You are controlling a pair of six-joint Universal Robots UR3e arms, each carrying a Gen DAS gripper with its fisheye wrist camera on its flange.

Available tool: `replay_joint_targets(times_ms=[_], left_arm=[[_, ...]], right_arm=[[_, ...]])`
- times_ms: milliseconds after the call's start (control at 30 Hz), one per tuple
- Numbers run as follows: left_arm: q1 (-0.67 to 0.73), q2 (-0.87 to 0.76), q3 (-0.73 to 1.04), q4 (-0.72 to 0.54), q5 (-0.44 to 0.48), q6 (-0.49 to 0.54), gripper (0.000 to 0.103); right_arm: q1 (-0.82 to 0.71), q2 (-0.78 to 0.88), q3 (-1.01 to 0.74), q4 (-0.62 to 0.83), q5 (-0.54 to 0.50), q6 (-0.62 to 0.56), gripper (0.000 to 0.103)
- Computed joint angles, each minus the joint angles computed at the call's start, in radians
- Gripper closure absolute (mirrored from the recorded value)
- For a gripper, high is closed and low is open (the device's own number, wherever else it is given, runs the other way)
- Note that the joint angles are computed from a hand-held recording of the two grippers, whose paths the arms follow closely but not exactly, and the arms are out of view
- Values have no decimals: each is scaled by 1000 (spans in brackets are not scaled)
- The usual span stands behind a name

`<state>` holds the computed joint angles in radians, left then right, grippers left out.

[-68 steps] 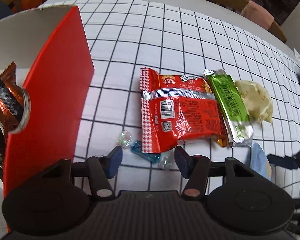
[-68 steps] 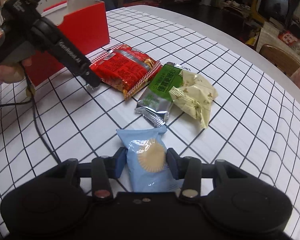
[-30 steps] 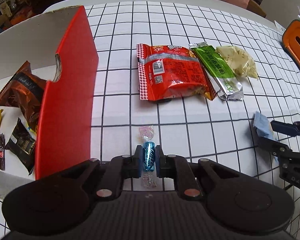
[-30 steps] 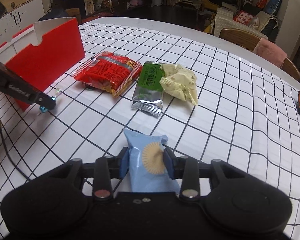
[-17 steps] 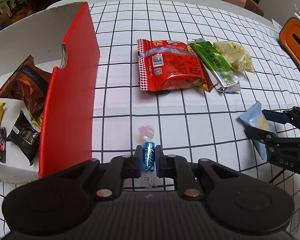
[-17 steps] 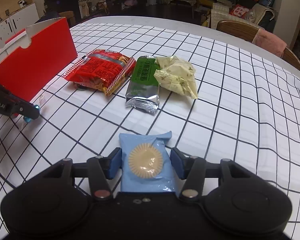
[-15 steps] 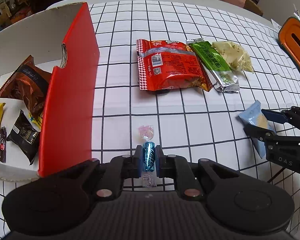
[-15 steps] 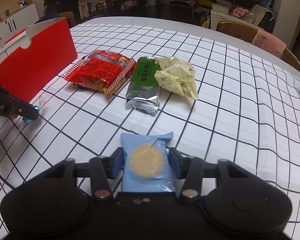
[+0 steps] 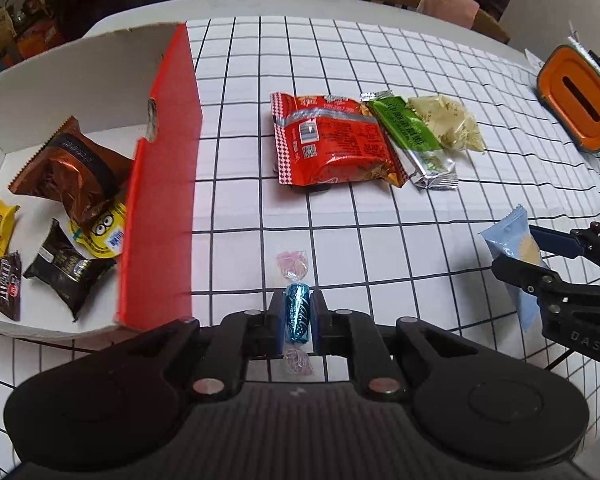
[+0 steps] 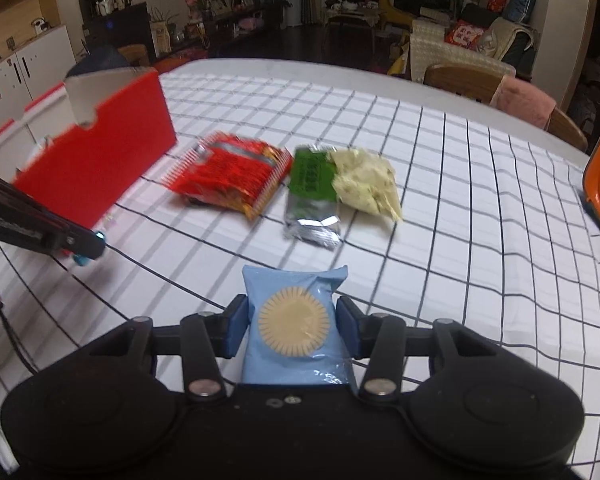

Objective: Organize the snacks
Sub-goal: 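Carry the candy and biscuit packet into the box and open both grippers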

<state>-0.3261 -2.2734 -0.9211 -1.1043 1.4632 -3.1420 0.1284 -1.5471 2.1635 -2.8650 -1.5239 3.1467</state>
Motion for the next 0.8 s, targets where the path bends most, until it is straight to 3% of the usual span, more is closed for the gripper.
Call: replay_joint_targets(times_ms=[367,800], left_arm=[[87,150,-86,8,-90,125,91],[266,256,-135,-2,-192,289,91]], right_arm=[[205,4,-247,162,-141,164,56],[435,316,-765,337,-314,294,56]])
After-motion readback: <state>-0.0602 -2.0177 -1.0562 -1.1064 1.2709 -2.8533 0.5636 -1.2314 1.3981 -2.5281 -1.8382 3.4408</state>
